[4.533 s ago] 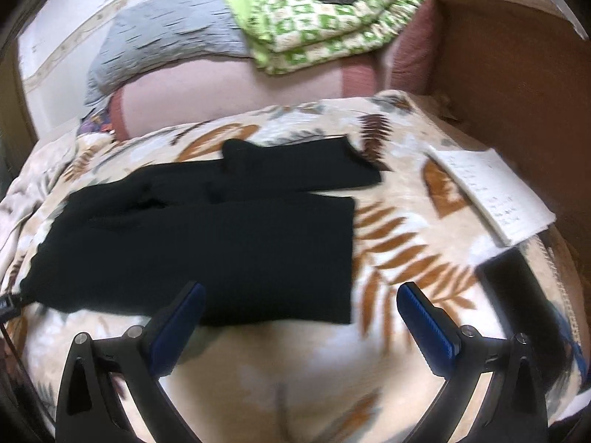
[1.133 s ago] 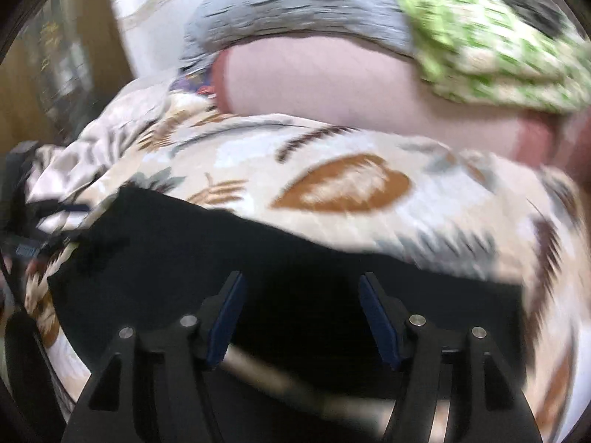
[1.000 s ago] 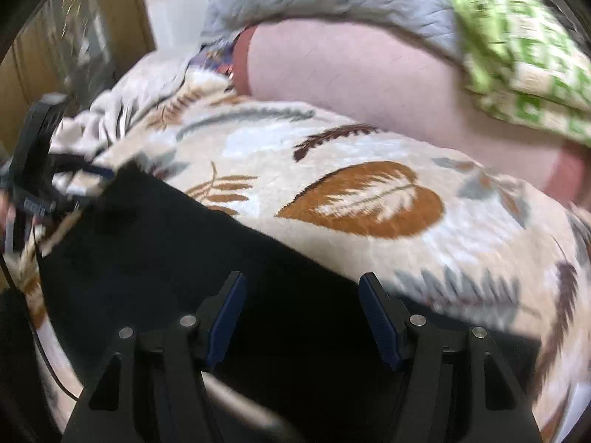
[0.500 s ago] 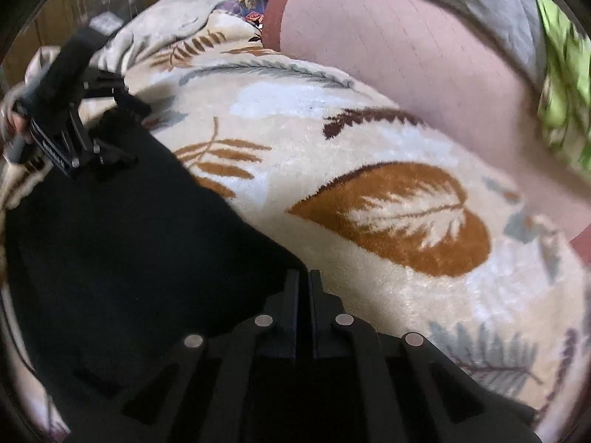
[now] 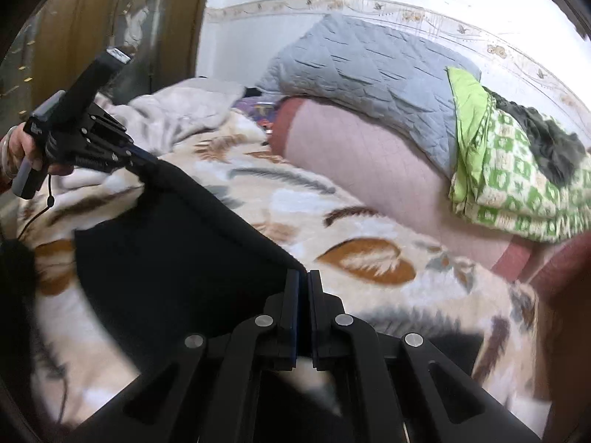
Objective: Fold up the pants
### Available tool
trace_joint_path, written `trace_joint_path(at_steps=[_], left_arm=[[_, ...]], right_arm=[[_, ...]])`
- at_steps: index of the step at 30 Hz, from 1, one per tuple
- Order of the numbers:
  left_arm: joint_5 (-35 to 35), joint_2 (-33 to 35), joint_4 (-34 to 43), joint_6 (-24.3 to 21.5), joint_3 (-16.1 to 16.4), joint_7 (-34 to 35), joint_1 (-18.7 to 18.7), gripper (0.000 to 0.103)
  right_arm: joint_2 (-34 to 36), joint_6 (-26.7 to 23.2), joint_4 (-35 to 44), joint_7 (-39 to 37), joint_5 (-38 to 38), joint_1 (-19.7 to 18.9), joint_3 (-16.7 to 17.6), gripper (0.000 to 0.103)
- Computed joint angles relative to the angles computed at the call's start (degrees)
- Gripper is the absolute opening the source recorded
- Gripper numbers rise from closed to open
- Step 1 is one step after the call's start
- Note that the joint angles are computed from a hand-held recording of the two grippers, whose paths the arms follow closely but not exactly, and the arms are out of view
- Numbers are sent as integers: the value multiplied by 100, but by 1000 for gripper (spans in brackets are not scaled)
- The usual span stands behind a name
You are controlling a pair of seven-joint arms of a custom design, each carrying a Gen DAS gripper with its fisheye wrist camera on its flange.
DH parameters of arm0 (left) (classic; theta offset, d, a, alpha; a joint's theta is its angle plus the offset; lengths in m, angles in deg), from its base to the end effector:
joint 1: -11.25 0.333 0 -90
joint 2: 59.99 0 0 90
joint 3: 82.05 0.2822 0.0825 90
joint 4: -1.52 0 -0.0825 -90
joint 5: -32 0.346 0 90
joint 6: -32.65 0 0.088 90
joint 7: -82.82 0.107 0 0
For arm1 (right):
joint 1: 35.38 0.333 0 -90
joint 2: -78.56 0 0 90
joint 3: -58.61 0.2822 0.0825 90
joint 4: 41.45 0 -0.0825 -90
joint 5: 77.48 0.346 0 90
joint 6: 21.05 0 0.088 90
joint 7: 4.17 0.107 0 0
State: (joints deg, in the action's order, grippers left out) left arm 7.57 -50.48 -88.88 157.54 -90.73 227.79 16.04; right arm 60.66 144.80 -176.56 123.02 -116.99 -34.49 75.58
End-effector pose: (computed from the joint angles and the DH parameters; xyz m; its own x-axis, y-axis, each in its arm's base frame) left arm 0.6062 -0.0497 0.5643 -0.7398 -0.6707 -0.0540 -0.5321 0.6323 -0.5632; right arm 0.4352 0.1904 0.5152 0.1855 -0.9609 0.2056 -0.5759 -0.2759 -0.7696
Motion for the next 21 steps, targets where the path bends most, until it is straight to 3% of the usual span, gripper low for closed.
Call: trace_joint_path(at_steps=[4, 6, 9, 13, 17, 18, 19, 20, 21], left_arm=[[-65, -815, -1147, -285, 197, -246, 42, 4], [160, -1023, -1626, -392, 295, -612, -12, 4], [504, -1095, -2081, -241, 368, -1281, -109, 3], [803, -1100, -2442, 327, 415, -1850, -166, 3], [513, -1342, -2529, 201, 541, -1778, -101, 4], [495, -1433, -2573, 256, 569, -1793, -98, 4], [426, -1473, -2571, 311, 592, -1801, -112, 5], [222, -1547, -2558, 314, 637, -1756, -124, 11], [84, -1571, -2543, 297, 673, -1718, -138, 23]], right_arm=[[-632, 91, -1036, -241, 923, 601, -97, 3], [-643, 26, -1289, -267, 1230, 659, 39, 3], [-388, 38, -1394, -227, 1508, 615, 216, 3], [-159, -53, -1395, 57, 1600, 553, 346, 6], [-596, 52, -1737, -179, 2338, 1059, -111, 15], [-795, 133, -1847, -162, 2462, 1035, -124, 18], [-1055, 187, -1946, -36, 2548, 869, -71, 32], [-1187, 198, -1958, 93, 2602, 653, 26, 41], [-1222, 163, -1897, 179, 2631, 441, 132, 59]])
